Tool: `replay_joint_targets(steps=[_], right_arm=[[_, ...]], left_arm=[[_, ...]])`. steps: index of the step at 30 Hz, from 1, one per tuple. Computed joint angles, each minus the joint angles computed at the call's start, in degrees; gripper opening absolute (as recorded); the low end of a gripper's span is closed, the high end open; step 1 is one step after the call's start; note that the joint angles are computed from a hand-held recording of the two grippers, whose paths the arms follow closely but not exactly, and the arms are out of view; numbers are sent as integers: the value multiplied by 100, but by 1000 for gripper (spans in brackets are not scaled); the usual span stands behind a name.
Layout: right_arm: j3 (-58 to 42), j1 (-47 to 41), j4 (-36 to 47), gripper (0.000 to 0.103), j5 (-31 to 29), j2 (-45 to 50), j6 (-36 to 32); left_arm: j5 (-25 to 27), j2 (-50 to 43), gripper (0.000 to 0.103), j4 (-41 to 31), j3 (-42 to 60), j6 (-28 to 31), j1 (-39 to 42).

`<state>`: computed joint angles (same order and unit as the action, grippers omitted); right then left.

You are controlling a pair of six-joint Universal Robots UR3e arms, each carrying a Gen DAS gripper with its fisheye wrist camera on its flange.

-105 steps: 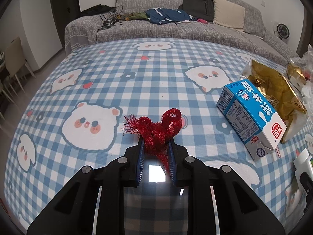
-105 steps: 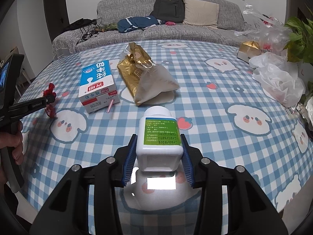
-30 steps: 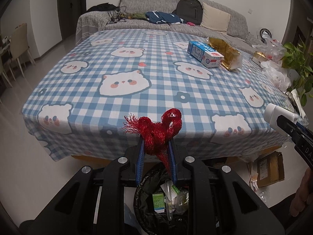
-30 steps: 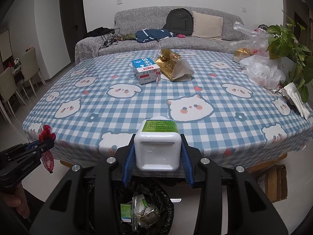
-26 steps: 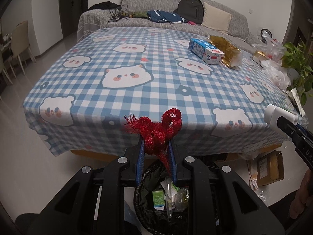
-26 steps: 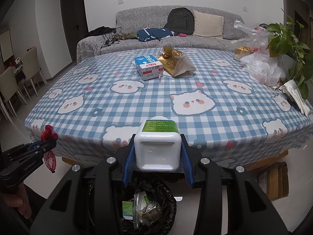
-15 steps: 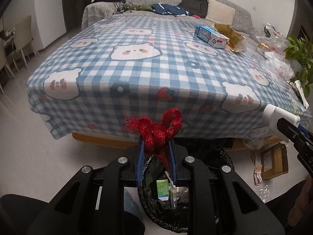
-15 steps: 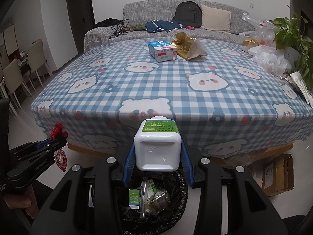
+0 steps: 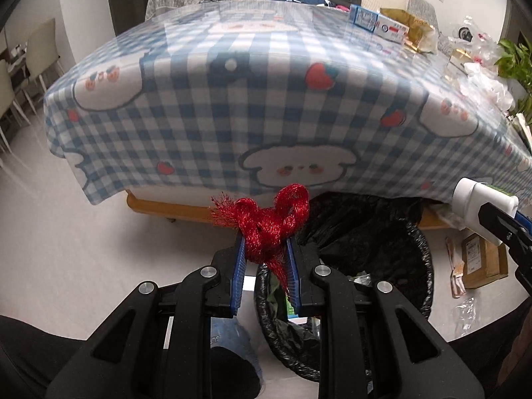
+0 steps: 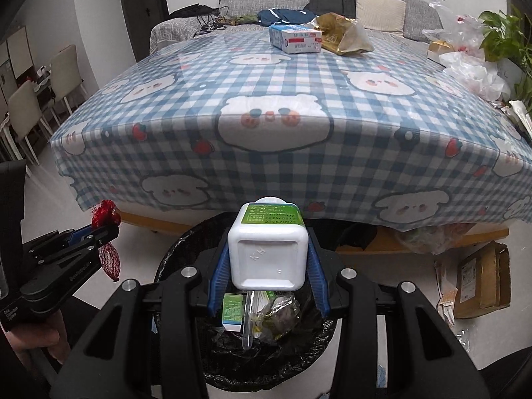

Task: Collect trash
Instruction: 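Carry the red mesh and pill bottle in both tools over the black bin, then open the right tool to drop the pill bottle into the bin, then open the left tool to drop the red mesh into the bin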

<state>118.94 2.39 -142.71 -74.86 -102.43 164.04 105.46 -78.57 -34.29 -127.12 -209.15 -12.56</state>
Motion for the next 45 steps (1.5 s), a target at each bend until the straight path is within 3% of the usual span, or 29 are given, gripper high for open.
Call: replay_joint_targets(steps=[8,17,31,45], right_arm=[[221,484,-552,40,-285,641,97],[249,767,-900,41,-493,1099,170],[430,322,-879,88,-549,794,33],[776,-895,-727,94,-266,305,-320]], left_arm=[[-161,-85,21,682,-607,89,228],[-261,-324,21,934,-657,55,231],[-319,-1034,24,1033,-135,-271,-163],[-265,-2290,25,787,1250,-492,-948]])
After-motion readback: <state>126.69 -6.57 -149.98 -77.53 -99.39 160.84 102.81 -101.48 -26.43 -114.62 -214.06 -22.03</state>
